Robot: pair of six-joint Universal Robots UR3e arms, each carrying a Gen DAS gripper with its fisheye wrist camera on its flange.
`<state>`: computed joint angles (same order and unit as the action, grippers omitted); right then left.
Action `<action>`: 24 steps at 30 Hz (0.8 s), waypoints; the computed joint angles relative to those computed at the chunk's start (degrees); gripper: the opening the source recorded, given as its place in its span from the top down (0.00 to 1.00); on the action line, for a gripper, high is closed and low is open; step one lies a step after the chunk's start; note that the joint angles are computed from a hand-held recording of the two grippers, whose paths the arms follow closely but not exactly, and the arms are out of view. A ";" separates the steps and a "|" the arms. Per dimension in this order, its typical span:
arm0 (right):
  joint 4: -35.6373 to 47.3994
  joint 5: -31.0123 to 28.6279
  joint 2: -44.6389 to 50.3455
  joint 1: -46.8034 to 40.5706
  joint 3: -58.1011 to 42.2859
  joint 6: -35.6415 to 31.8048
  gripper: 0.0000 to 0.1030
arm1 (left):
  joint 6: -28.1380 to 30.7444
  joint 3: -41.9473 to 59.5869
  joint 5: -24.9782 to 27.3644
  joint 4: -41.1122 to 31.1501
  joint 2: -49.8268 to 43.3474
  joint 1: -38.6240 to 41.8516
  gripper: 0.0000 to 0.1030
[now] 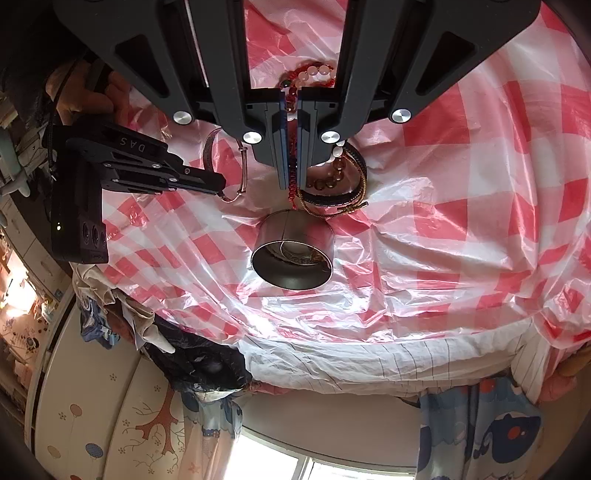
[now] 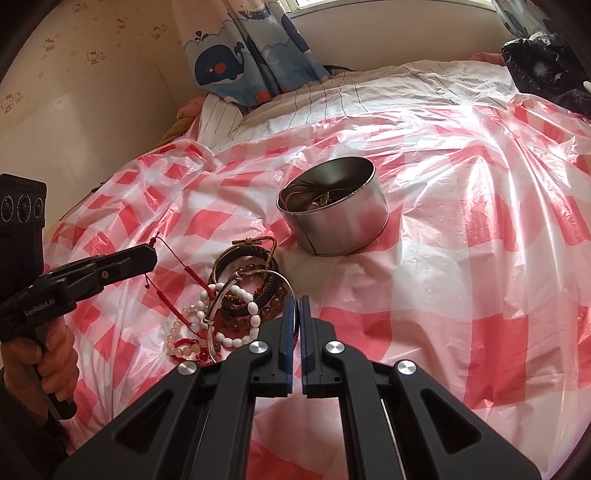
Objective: Organize jewelry
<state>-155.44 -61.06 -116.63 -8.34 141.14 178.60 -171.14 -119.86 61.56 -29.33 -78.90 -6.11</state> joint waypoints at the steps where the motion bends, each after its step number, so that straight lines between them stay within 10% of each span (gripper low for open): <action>1: 0.01 0.33 -0.14 -0.37 0.08 -0.05 0.97 | -0.03 0.42 0.95 0.22 -0.18 -0.66 0.97; 24: 1.10 -1.22 6.58 -4.44 -13.59 -0.38 0.97 | -8.82 35.06 2.45 -3.31 -23.84 -9.82 0.97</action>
<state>-154.34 -62.27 -110.04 -12.78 127.56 178.21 -179.95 -84.80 64.00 -32.64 -102.74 -15.94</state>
